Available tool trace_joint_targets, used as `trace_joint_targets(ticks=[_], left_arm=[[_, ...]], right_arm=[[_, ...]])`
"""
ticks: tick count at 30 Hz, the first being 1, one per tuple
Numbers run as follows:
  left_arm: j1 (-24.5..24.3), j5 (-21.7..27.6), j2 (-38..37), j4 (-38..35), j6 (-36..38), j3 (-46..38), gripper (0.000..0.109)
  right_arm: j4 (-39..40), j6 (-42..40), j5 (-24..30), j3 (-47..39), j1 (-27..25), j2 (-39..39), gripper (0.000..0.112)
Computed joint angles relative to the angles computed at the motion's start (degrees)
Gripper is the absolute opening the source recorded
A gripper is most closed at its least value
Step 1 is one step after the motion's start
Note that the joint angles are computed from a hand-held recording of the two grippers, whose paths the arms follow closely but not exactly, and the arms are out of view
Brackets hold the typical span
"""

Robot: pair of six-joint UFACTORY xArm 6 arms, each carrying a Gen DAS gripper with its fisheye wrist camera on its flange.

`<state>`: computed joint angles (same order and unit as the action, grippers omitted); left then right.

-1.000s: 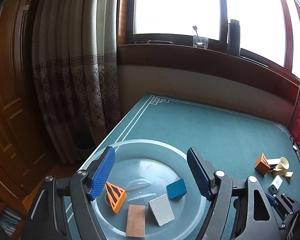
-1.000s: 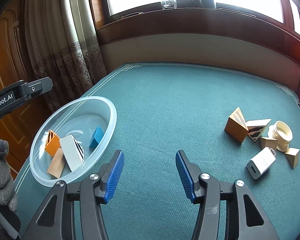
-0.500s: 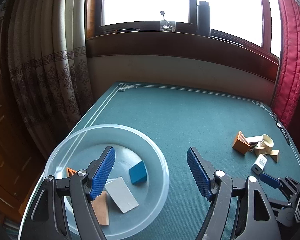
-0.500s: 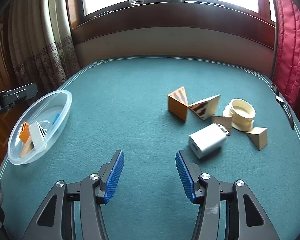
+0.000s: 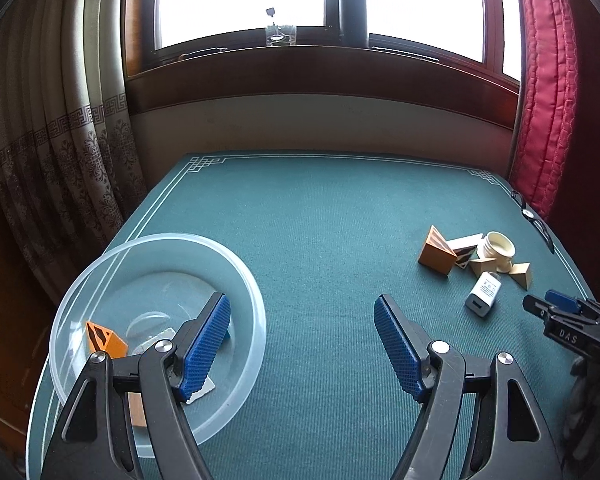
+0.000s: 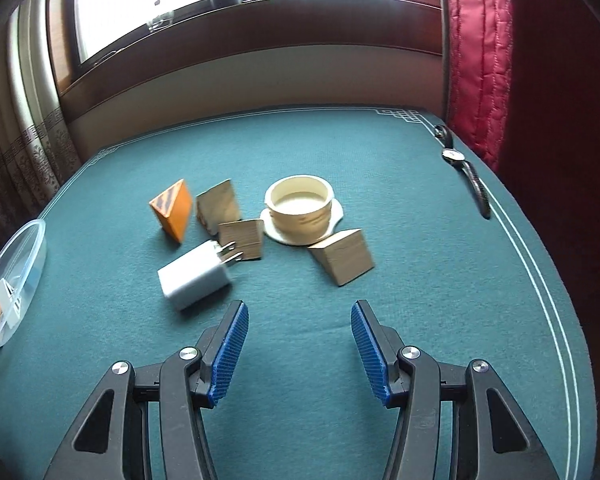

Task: Organize rigid objects
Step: 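Move both open tools away from the bowl toward the remaining objects, then grasp the light wooden cube with the right tool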

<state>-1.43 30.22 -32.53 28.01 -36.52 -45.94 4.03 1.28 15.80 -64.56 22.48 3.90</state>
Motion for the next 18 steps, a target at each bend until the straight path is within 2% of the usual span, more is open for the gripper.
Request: trace_joint_targets(ticks=[4,7,15,18], left_arm=[[-1.3,0.2,0.2,-0.4,0.3,0.0,0.075],[-2.0,0.5,0.4,-0.5,0.5,0.0,0.075],[-3.2,1.6,1.5,0.1,0.0,-0.3,0.075],[-3.5,1.9,2.2,-0.4,0.3,-0.6,0.075]], right_arm=[[0.8,-0.5,1.3,-3.2,-1.9,2.4,0.057],[4.9,-3.8,3.9,-6.7,-2.7,4.9,0.057],[8.4,-8.6,7.1,-13.3,-3.0,9.4,0.056],[9.5,-11.0,8.5,-14.9,-2.5,10.5,0.051]])
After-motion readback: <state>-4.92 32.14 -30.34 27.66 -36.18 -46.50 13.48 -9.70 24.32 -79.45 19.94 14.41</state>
